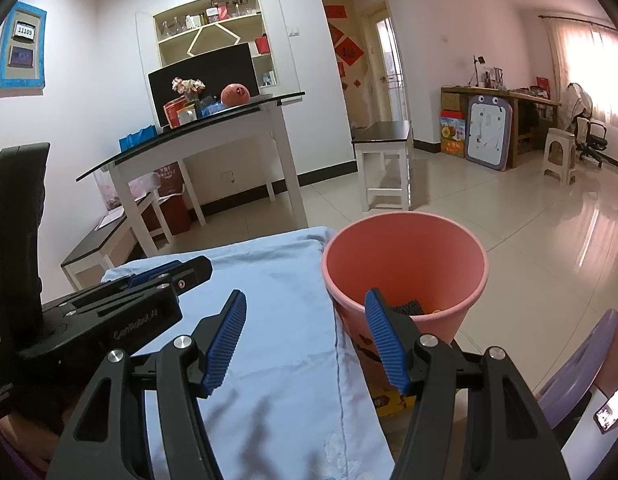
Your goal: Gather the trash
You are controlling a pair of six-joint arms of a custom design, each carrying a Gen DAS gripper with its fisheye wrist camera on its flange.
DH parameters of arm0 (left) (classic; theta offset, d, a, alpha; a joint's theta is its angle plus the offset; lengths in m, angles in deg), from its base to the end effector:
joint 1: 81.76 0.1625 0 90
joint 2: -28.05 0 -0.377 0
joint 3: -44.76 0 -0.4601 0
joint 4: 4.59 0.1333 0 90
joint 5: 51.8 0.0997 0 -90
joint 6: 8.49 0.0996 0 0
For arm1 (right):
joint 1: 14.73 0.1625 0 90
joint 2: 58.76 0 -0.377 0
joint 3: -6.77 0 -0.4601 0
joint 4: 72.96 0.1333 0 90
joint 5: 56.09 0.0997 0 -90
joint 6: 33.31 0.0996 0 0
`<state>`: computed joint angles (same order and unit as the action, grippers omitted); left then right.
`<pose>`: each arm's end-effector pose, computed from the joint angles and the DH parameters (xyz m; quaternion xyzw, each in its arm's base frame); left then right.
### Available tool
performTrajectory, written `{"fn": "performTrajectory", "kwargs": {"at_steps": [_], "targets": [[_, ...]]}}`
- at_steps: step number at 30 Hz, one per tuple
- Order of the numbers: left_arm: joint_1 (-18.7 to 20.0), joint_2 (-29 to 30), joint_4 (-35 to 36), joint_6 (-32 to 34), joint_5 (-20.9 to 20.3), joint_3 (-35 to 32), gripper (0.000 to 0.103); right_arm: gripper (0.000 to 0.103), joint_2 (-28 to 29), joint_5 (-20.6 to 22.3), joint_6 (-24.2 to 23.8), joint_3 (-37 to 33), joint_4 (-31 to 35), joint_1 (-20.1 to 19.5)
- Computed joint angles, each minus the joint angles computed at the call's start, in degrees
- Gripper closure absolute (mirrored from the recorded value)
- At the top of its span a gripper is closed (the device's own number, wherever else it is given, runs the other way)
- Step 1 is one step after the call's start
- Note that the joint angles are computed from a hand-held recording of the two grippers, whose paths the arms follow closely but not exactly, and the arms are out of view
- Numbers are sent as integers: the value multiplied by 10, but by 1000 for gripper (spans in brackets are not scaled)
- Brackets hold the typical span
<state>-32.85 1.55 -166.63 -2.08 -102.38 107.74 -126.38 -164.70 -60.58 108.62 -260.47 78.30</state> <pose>-0.3995 -0.7571 0.0526 0.2668 0.8620 -0.3701 0.2209 0.1359 -0.6468 0.2989 0.1377 -0.8331 0.4772 0.2433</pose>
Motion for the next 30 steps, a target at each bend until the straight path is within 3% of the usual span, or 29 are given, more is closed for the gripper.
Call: {"fn": "performTrajectory", "kwargs": {"at_steps": [30], "targets": [[1, 2, 7, -15, 10, -2, 75, 42, 16, -3, 1, -13, 12, -4]]}}
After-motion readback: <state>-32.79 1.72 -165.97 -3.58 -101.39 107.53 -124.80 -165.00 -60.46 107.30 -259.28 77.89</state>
